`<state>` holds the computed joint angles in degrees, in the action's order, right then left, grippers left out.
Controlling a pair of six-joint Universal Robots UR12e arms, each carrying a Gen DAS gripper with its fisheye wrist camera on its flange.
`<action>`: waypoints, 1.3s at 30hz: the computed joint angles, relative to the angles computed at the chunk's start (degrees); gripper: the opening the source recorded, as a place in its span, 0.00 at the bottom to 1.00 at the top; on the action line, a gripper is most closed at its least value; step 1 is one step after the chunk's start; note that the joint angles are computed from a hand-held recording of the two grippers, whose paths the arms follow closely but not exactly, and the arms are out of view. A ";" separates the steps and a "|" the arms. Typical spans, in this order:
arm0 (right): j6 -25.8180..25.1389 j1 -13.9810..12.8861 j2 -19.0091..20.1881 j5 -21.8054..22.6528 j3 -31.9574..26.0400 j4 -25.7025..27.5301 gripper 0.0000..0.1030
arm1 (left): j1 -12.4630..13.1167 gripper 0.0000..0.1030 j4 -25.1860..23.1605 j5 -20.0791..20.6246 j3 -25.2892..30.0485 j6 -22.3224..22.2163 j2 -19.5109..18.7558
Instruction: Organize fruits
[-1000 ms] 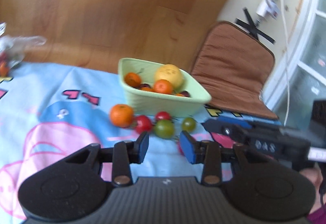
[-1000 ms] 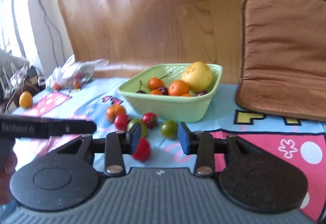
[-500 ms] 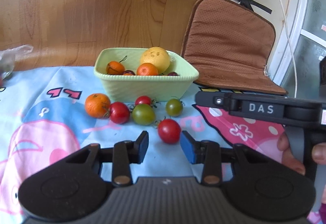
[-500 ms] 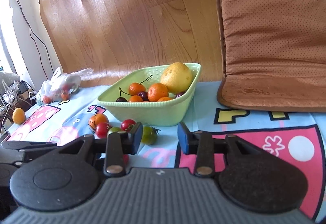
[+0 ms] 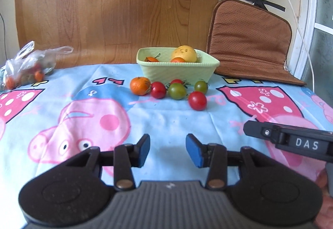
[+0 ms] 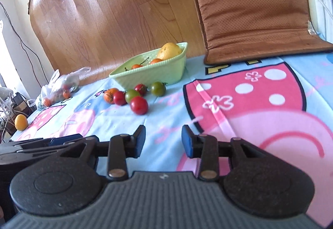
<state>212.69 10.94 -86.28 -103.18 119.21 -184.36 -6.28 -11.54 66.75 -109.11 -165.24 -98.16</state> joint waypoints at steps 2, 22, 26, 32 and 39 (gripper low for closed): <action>-0.06 0.75 0.24 -1.40 -0.10 -0.23 0.40 | 0.24 0.38 0.95 0.10 -0.75 -0.04 0.27; -2.06 1.97 1.03 -3.87 0.44 -3.85 0.40 | 1.32 0.47 5.91 -2.60 -3.04 0.02 0.64; -1.98 2.05 1.03 -3.94 0.50 -4.19 0.40 | 1.29 0.48 6.46 -2.47 -3.20 0.11 0.67; -1.92 2.08 1.02 -3.89 0.69 -4.88 0.40 | 1.26 0.49 7.15 -2.26 -3.29 0.36 0.61; -1.71 2.17 1.04 -4.13 0.88 -5.60 0.40 | 1.19 0.52 7.59 -2.00 -3.39 0.57 0.61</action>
<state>210.98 13.12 -85.25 -107.30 120.09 -189.95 -5.09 -3.95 64.75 -112.50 -164.68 -97.55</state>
